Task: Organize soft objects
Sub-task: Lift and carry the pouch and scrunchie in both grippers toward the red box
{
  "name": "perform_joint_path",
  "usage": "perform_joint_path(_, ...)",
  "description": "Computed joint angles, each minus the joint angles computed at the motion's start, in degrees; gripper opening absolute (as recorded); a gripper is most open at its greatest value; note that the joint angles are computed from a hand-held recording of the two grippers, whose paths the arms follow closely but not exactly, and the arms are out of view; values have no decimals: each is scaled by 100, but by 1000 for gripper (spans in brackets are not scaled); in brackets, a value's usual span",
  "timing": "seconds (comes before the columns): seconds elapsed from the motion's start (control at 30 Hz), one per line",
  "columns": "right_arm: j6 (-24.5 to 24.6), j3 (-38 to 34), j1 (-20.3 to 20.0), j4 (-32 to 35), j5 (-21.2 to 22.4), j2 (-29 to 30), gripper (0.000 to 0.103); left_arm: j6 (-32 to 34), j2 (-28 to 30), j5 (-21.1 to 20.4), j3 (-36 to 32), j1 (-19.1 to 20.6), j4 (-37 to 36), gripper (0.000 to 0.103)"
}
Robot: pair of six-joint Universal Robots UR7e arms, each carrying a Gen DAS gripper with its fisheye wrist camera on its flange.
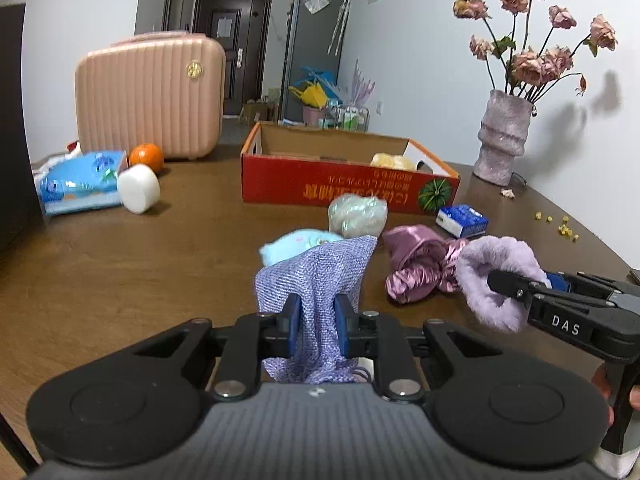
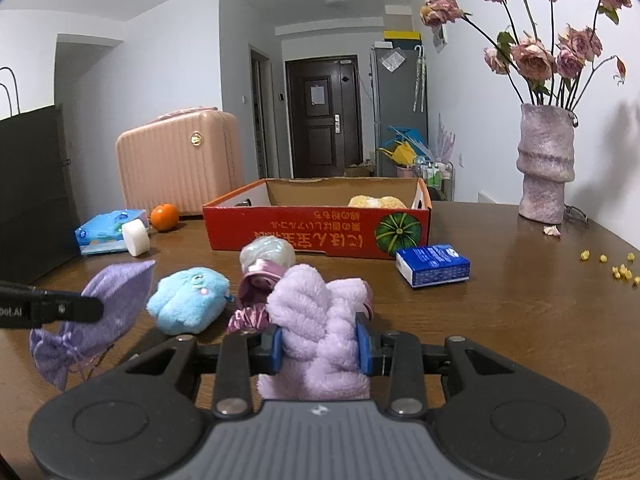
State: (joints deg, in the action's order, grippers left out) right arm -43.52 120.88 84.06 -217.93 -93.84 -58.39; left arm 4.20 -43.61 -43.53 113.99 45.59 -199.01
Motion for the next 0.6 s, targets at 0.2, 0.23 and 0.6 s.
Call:
perform_joint_path(0.2,-71,-8,77,-36,19,-46,34,347,35,82,-117,-88,-216,19)
perform_joint_path(0.23,-79,-23,92,-35,15,-50,34,399,44,85,-143,-97,-249,19)
perform_joint_path(0.6,-159,-450,314,40,-43,37,34,878,220,20,-679,-78,-355,19)
